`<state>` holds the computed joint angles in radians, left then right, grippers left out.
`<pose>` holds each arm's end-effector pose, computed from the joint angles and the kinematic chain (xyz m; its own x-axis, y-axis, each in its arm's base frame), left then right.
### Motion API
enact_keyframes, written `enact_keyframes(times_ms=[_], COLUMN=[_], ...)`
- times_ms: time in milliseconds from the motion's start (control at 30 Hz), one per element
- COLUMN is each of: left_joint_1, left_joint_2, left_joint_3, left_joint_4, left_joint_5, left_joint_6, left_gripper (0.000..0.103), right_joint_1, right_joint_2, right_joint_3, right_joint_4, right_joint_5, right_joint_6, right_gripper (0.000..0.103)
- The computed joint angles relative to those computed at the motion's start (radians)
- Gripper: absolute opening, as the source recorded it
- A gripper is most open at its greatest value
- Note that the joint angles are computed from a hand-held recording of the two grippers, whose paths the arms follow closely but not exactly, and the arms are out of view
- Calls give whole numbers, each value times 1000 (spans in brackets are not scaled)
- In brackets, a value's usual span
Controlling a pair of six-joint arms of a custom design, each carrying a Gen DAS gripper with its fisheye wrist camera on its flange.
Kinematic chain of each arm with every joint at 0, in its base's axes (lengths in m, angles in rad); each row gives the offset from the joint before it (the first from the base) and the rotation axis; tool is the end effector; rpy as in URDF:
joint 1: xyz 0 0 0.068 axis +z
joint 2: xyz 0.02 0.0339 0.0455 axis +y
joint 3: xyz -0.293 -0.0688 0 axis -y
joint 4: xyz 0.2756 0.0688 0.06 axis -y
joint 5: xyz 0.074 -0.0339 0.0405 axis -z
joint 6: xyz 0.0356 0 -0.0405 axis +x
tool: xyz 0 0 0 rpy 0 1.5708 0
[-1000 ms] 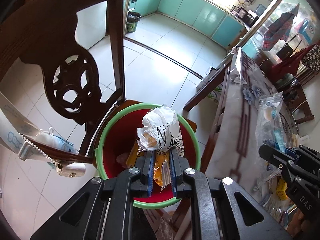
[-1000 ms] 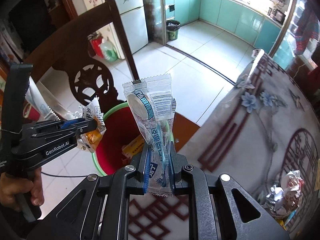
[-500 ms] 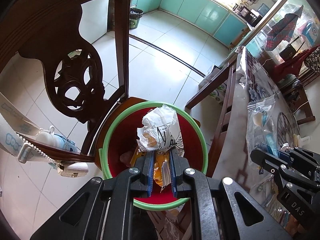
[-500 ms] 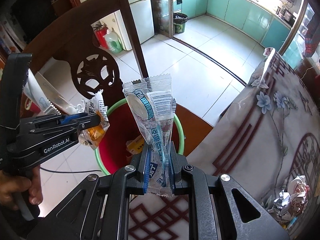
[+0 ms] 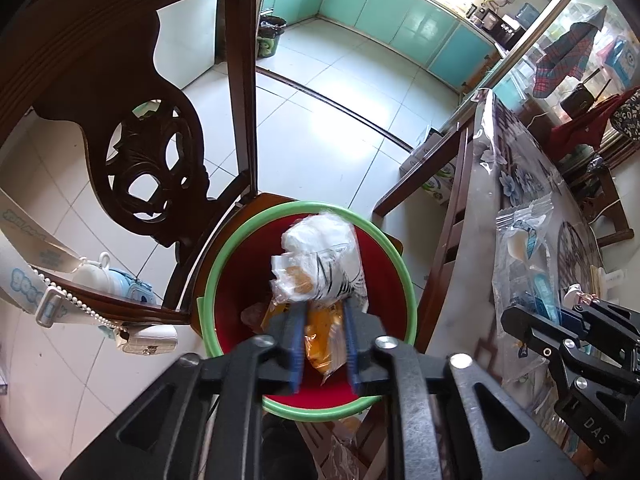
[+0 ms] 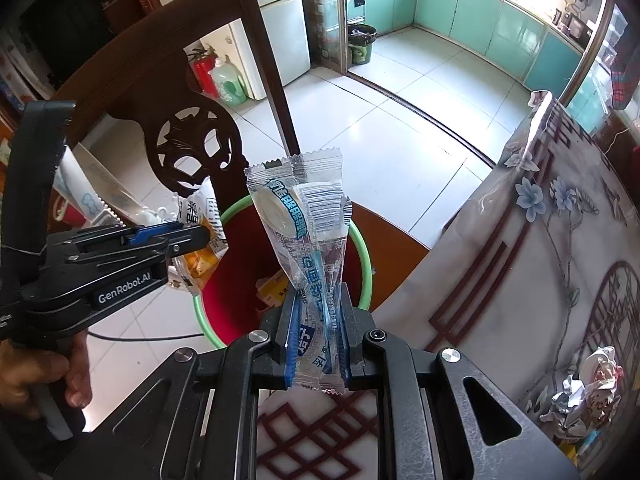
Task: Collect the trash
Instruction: 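Open both tools to drop the wrappers into the red bucket, then grasp the yellow tea carton with the right tool while the left tool grasps crumpled paper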
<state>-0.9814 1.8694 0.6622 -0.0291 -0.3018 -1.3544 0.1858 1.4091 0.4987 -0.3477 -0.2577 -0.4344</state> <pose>0.1732 -0.2400 0.0553 -0.8350 -0.4290 -0.3447 -0.3540 0.8983 -0.2604 0.2171 0.0500 0.1187 -0.7407 -0.5533 -0.3811 -0.6255 0.7750 0.0905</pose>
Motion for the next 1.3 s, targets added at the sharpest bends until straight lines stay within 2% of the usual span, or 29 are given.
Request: enact_keyframes(times_ms=[33,67,100,133,200,433,667,800,867,1033,1167,1300], left_joint_1=[2,3,1,-1,-6,-14,-31,-45,-64,-126,-180,-222], left_joint_2=[1,-1,-7,-11,-18,-16,17,78,113,207,301,408], left_joint_3=[2,-2,-7,-11,-11,18,104,214,289,489,670,872], left_joint_4=[-5,-2,3,8,3,10,-11,-34,-56,-136,-221,-321], left_joint_5=[5,6,3,-1,-11,-12,3,31,38,25,21,15], left_joint_6=[-7,-13,-19,-22,-24,19,81,138,164,180,127,117], left_gripper=[32,35,41,47,53,53,54,54,54,54,54,58], right_joint_1=[0,0,-6,-17,-29,-95,-314,-585,-741,-1042,-1154,-1189], right_joint_2=[0,-1,-12,-27,-46,-103,-157,-156,-116,149,354,511], right_joint_3=[0,-1,-8,-15,-17,-34,-56,-39,-10,175,328,480], right_joint_4=[-1,2,7,12,2,-24,-69,-103,-89,-9,42,-39], right_joint_5=[2,5,2,-8,-22,-26,-33,-24,-5,73,122,163], right_joint_6=[3,7,10,8,2,-20,-137,-362,-524,-887,-1096,-1223], right_gripper=[28,52,64,71,71,71,72,73,80,82,82,82])
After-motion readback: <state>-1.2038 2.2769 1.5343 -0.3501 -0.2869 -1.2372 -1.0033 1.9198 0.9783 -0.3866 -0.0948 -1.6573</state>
